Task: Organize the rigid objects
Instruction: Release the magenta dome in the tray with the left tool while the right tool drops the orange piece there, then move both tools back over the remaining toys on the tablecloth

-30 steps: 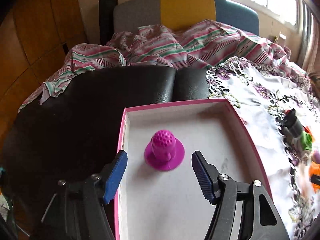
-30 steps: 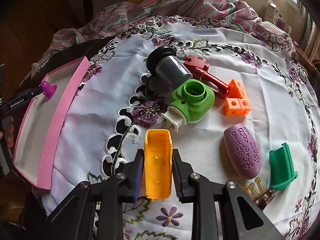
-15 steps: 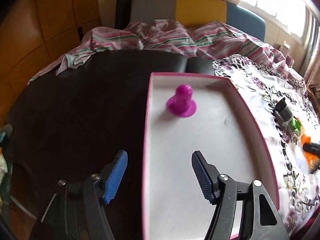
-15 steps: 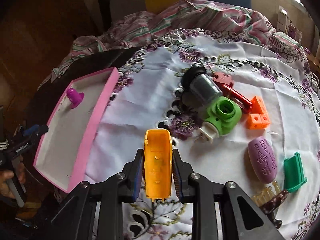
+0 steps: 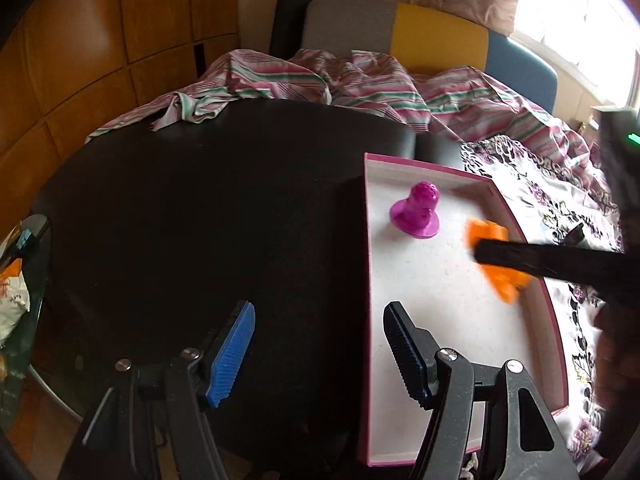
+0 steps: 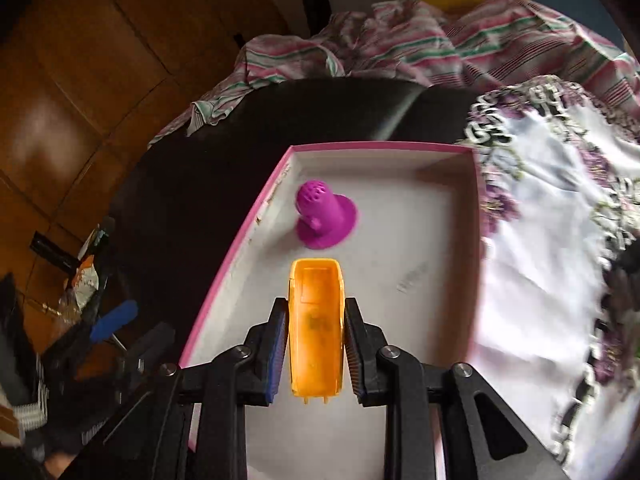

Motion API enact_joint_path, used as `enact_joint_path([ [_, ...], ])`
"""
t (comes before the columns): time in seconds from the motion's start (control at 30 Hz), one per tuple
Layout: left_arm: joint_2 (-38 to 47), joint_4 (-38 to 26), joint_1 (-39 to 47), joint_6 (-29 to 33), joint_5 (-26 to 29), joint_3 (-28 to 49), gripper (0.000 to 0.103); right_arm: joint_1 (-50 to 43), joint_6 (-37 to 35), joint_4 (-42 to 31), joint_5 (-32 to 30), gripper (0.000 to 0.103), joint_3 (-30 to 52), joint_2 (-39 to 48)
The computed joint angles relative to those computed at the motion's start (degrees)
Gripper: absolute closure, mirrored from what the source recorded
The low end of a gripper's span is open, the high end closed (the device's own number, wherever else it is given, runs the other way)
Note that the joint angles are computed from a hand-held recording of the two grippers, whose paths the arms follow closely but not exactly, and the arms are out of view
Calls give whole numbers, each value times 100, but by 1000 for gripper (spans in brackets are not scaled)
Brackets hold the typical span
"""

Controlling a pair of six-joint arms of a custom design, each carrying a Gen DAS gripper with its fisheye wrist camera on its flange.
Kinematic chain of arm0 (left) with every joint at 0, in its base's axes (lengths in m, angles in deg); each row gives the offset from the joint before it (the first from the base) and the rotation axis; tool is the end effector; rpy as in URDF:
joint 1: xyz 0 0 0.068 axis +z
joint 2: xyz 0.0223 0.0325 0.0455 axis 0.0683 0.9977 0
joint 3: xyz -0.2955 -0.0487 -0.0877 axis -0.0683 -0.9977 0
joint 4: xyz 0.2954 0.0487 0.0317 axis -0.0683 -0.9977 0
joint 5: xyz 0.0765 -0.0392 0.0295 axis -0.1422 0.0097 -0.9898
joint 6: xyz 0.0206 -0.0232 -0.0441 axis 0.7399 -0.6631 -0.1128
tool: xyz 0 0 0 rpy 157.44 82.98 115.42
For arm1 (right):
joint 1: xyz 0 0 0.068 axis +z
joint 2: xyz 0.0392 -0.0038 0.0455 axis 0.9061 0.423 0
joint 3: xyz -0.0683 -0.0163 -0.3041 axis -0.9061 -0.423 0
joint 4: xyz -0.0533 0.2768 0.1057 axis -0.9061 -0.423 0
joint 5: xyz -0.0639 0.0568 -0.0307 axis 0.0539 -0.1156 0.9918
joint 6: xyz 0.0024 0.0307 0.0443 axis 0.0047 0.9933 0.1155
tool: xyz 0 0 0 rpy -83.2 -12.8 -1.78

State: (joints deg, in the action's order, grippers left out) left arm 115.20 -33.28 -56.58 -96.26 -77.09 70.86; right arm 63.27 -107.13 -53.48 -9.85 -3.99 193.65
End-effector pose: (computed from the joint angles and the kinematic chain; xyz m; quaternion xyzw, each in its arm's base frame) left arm 0.1688 -0.2523 0.1324 -0.2398 0.9098 0.0569 0.3340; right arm 0.3550 0.0099 0.1211 -0.2862 0.9053 0.2565 0.1811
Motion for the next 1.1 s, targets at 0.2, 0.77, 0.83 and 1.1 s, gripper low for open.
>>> enact_joint_path([
  [0.2,-83,-11,-6,-154,18,-120,34,713,1185,372,-76,68,390,570],
  [0.77,64,-456,-226,-323,-197,190,30,-64,474,1073,199,62,-737,-412],
  [0.83,81,-510,-260,-330,-215,240,30,-177,356,1166,239,62,-886,-551],
  [1.1,215,-631,-357,-274,-246,463,30,-526,10,1454,328,61,-1330,-1001],
])
